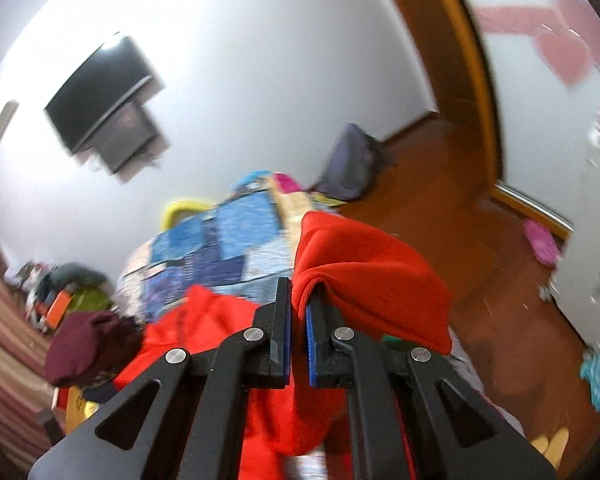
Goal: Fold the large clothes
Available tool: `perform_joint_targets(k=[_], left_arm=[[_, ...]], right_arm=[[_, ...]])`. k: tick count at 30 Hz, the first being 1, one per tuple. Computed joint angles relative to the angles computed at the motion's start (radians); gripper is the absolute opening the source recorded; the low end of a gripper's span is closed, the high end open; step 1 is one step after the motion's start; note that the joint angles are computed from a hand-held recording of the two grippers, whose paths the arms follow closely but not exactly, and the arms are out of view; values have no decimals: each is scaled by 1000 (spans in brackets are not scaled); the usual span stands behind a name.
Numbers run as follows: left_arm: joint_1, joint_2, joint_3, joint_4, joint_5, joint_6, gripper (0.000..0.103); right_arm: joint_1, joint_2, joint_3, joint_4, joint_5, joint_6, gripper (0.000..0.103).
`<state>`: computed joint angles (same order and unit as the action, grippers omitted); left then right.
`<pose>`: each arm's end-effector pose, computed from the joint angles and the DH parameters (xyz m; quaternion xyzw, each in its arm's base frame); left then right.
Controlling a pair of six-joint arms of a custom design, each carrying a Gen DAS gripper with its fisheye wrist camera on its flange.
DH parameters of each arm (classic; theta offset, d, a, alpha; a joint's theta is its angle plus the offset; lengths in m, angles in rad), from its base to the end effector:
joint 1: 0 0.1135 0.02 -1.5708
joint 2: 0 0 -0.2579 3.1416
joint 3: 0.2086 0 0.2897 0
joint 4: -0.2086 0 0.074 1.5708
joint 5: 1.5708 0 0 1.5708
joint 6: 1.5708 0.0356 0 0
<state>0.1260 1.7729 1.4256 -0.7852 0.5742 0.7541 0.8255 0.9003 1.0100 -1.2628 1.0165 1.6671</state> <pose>0.4020 0.0314 0.2320 0.3477 0.8713 -0.1613 0.3064 0.1392 0.1062 0.3215 0.4412 0.7388 0.0199 0.5090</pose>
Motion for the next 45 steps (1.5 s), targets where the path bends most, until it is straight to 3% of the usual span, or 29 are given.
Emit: perform_joint_targets(k=[7,13,17,23,27,29,31,34,40,45], left_arm=[[58,29,45,-27,33,18,84],[97,81,99,-57,30,22,84],[105,99,109,-65,22,23,84],[96,88,93,-63,10,23,84],[79,64,71,-61,9,23,84],[70,49,58,-57,11,24,84],[59,30,41,-53,13,26,84],[40,4,18,-45,15,26,84],[1,-19,-14,-28,1,7,84],[-25,-33,-40,-13,-20,1,84]], right_arm=[[-126,195,42,416,-170,-408,5],[-181,386,56,592,-387,-506,5],[-174,483,78,586,-467,-521,5],[-125,566,143,465,-468,-539,6],[-122,552,155,401,-493,-565,15],[-117,510,128,392,-492,-561,23],[-109,462,97,380,-465,-532,39],[-91,385,53,346,-399,-460,55],[-130,177,-88,304,-343,-312,58],[-279,24,-256,350,-444,-244,58]])
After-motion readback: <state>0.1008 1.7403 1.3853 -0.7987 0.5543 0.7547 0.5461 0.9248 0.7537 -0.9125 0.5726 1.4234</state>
